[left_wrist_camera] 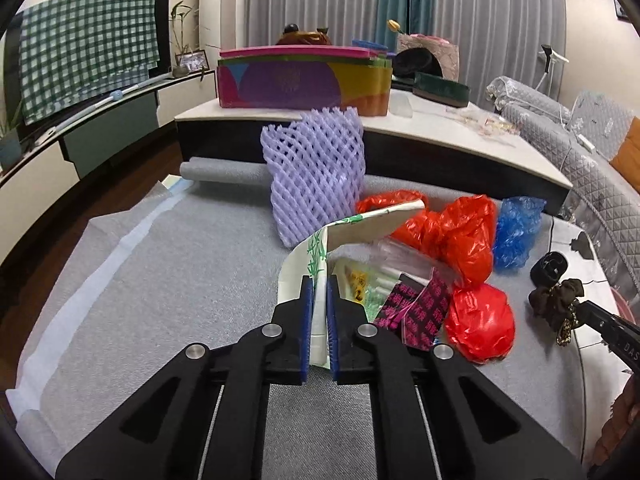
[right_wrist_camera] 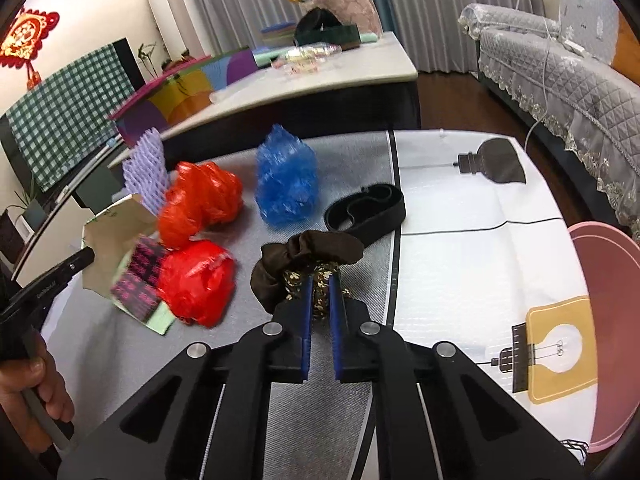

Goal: Collect trash
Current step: 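Grasp the black-and-gold cloth with the right gripper while the left gripper grasps the white milk carton, then carry the cloth and milk carton over the pink bucket with both grippers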

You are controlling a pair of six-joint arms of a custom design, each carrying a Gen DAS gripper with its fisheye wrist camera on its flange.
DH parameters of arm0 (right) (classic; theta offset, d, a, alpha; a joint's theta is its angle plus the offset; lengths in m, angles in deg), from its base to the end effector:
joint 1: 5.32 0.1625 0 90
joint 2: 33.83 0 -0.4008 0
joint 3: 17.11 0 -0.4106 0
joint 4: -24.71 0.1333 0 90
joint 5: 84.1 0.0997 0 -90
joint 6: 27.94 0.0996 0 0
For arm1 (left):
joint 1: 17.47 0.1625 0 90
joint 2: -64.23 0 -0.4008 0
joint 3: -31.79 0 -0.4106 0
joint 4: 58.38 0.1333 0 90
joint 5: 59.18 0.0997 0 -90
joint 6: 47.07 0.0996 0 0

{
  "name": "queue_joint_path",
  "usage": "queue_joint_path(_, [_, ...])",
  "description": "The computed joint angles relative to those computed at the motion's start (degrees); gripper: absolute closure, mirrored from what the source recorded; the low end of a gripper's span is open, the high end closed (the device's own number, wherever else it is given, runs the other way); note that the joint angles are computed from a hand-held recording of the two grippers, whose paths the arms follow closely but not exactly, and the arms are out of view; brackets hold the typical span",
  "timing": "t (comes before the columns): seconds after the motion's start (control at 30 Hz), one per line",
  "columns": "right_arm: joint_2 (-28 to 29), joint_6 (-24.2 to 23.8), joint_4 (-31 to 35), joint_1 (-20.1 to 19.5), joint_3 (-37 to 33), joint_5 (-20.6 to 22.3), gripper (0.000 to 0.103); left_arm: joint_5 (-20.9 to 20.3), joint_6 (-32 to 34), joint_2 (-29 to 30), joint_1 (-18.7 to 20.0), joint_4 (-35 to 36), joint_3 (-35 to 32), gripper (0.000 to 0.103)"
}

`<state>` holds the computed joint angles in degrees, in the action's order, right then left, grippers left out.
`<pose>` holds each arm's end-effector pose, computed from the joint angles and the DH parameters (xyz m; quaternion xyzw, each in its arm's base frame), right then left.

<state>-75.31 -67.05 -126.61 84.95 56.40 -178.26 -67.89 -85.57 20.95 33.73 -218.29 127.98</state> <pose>0.1298 -0.7833 0.1723 0.3171 -0.9134 0.2266 0.1171 -0.2199 -0.6433 0.1245 -0.0943 0.7507 -0.4899 0.4331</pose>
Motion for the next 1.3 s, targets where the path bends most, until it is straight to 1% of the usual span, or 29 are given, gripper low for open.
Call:
queue_joint_path(0.2, [-2.6, -0.1, -1.9, 0.1, 2.6, 1.2, 0.095, 2.2, 4.8, 0.6, -1.9, -6.4, 0.5, 0.097])
queue_joint_path(0.27, [-3.7, -0.3, -2.9, 0.1, 3.8, 1.5, 0.095, 2.7, 7.1, 1.0, -2.5, -9.6, 0.6, 0.097])
queue_joint_path(0.37, [-5.2, -0.8, -4.3, 0.0, 5.5, 1.8, 0.095, 2.3, 17.0, 3.1, -3.8, -21.2, -0.6, 0.097])
queue_joint_path(0.43, [-6.3, -1.3, -5.1, 0.0, 6.6, 2.0, 0.095, 1.9, 22.1, 4.6, -4.5, -26.1, -1.6, 0.097])
queue_joint_path(0.5, [-7.4, -1.6, -5.8, -0.1, 7.7, 2.2, 0.095, 1.3, 25.4, 5.7, -5.2, -29.1, -2.5, 0.097])
queue_joint_path(0.57, [-8.4, -1.7, -6.4, -0.3, 8.5, 2.4, 0.095, 0.5, 27.4, 6.5, -5.8, -31.0, -3.1, 0.097])
queue_joint_path(0.8, [-11.9, -2.1, -8.1, -1.0, 11.3, 3.1, 0.095, -1.4, 31.1, 8.7, -7.4, -34.2, -4.8, 0.097])
queue_joint_path(1.3, [-16.6, -1.4, -10.1, -3.2, 13.5, 4.2, 0.095, -5.7, 31.3, 12.0, -8.8, -32.4, -8.2, 0.097])
